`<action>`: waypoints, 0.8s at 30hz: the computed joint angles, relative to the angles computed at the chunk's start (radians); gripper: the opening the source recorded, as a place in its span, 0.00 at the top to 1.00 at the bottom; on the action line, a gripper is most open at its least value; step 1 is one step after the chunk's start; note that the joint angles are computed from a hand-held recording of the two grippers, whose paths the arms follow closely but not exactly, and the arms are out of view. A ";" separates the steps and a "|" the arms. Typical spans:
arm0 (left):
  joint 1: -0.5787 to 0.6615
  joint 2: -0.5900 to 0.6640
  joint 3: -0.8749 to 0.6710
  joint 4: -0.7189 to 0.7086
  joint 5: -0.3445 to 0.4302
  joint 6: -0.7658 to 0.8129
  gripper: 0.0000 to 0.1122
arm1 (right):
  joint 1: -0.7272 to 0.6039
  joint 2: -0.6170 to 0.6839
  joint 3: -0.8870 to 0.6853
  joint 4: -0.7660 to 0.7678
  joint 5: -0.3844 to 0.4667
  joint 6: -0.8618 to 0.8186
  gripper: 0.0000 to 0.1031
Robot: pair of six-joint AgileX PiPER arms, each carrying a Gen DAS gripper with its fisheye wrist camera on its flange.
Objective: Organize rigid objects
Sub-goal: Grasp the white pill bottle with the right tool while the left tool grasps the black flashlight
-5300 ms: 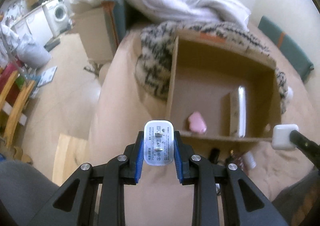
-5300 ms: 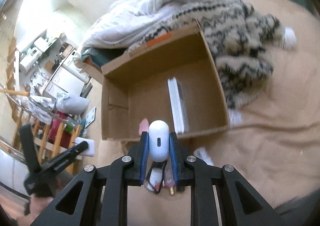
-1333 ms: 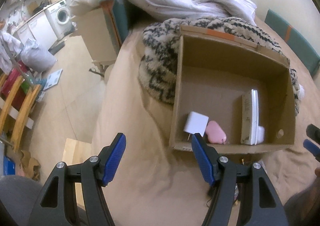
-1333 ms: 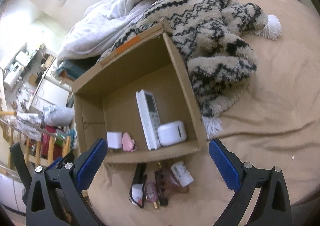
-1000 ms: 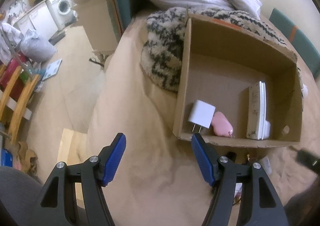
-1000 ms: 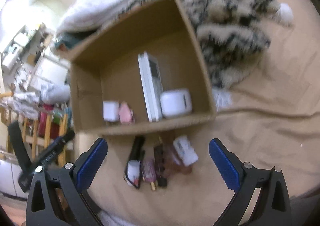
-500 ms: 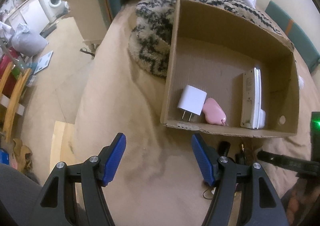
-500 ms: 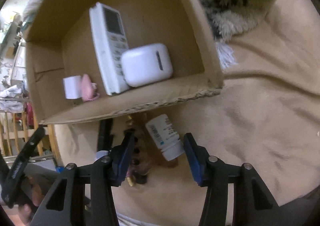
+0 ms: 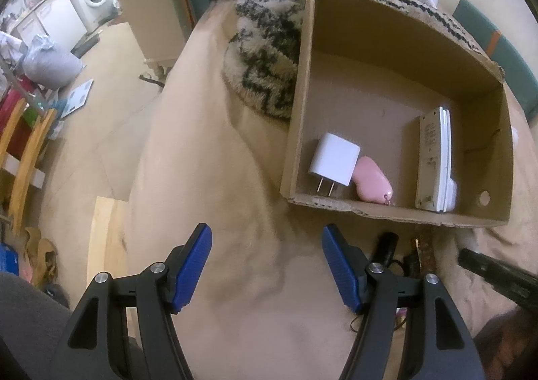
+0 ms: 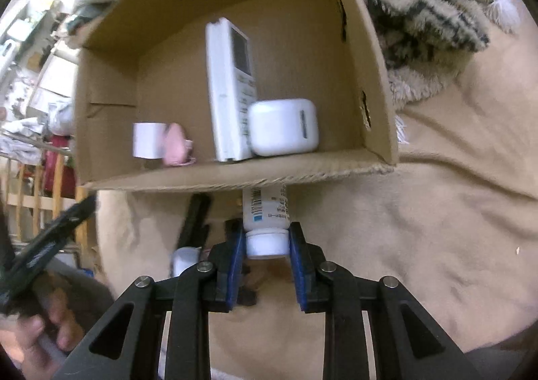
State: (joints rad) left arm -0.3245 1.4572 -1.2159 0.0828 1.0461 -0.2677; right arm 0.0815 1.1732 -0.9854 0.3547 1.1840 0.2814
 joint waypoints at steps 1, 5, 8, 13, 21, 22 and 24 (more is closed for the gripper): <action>0.000 0.003 0.000 0.002 0.002 -0.001 0.42 | 0.013 -0.017 -0.010 0.000 0.011 0.002 0.74; -0.004 0.015 0.004 -0.008 0.004 0.014 0.42 | 0.072 -0.084 -0.057 -0.025 0.031 -0.008 0.74; -0.014 0.021 0.006 -0.023 0.003 0.033 0.42 | 0.060 -0.135 -0.120 -0.025 0.030 -0.062 0.74; -0.045 0.065 -0.014 -0.098 0.016 0.108 0.44 | -0.033 -0.199 -0.103 0.032 -0.038 -0.122 0.74; -0.134 0.216 -0.109 -0.191 0.053 0.170 0.57 | -0.040 -0.139 -0.094 0.048 -0.116 -0.087 0.74; -0.146 0.233 -0.120 -0.191 0.059 0.169 0.57 | -0.037 -0.141 -0.087 0.049 -0.116 -0.084 0.74; -0.178 0.287 -0.148 -0.176 0.087 0.161 0.57 | -0.048 -0.144 -0.080 0.054 -0.102 -0.087 0.74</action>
